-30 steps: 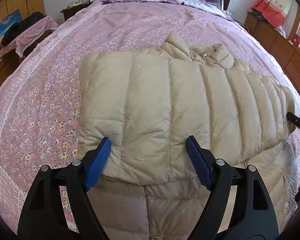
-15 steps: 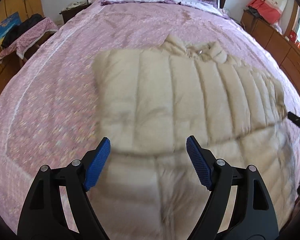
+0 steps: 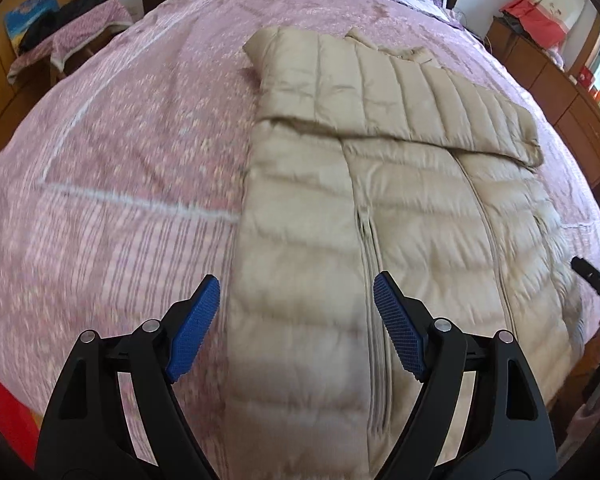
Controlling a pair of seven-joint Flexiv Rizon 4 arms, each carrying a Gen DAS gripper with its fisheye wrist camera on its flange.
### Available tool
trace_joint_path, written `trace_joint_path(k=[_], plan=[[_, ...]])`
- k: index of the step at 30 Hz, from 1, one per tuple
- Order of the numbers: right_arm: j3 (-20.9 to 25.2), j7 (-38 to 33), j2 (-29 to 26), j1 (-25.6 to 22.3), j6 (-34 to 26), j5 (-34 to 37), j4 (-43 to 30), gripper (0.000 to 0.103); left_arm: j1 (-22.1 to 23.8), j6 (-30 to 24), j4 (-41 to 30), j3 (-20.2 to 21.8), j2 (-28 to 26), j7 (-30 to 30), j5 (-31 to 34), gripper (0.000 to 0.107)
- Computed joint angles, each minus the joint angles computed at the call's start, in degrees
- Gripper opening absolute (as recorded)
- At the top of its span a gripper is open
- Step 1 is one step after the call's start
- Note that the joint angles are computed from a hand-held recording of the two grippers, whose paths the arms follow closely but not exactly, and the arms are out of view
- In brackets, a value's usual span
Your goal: Fold large clothes
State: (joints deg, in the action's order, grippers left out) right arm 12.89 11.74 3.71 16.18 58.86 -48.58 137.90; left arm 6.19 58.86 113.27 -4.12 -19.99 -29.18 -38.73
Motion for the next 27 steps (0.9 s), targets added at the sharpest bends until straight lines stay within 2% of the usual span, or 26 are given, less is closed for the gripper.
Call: trace_joint_path(k=[6,15,18,21,27], plan=[[1.41,-0.25,-0.32,1.79,-1.53,4.66,0.97,0.074,0.31,1.62,4.26,0.43,1.55,2.43,-1.65,0.08],[2.13,0.06,-0.21,3.91,-1.31,6.86,2.07,0.077,0.87,1.94,6.39,1.1,2.13,1.91,-2.86,0.081],[2.47,0.28,0.32,4.29,-0.61,7.46,2.71,0.078,1.51,-1.44,6.28,1.46,2.64,2.06,-2.91,0.081],[2.63,0.81,0.63,4.41,1.66,7.66,3.44,0.078,2.42,-7.03,6.61,1.85,3.63,3.5,-3.89,0.081],[2.79,3.11,0.49,4.23,6.58,5.67,4.53,0.079,2.13,-13.71,7.05,3.08,5.3,5.99,-5.04,0.081]])
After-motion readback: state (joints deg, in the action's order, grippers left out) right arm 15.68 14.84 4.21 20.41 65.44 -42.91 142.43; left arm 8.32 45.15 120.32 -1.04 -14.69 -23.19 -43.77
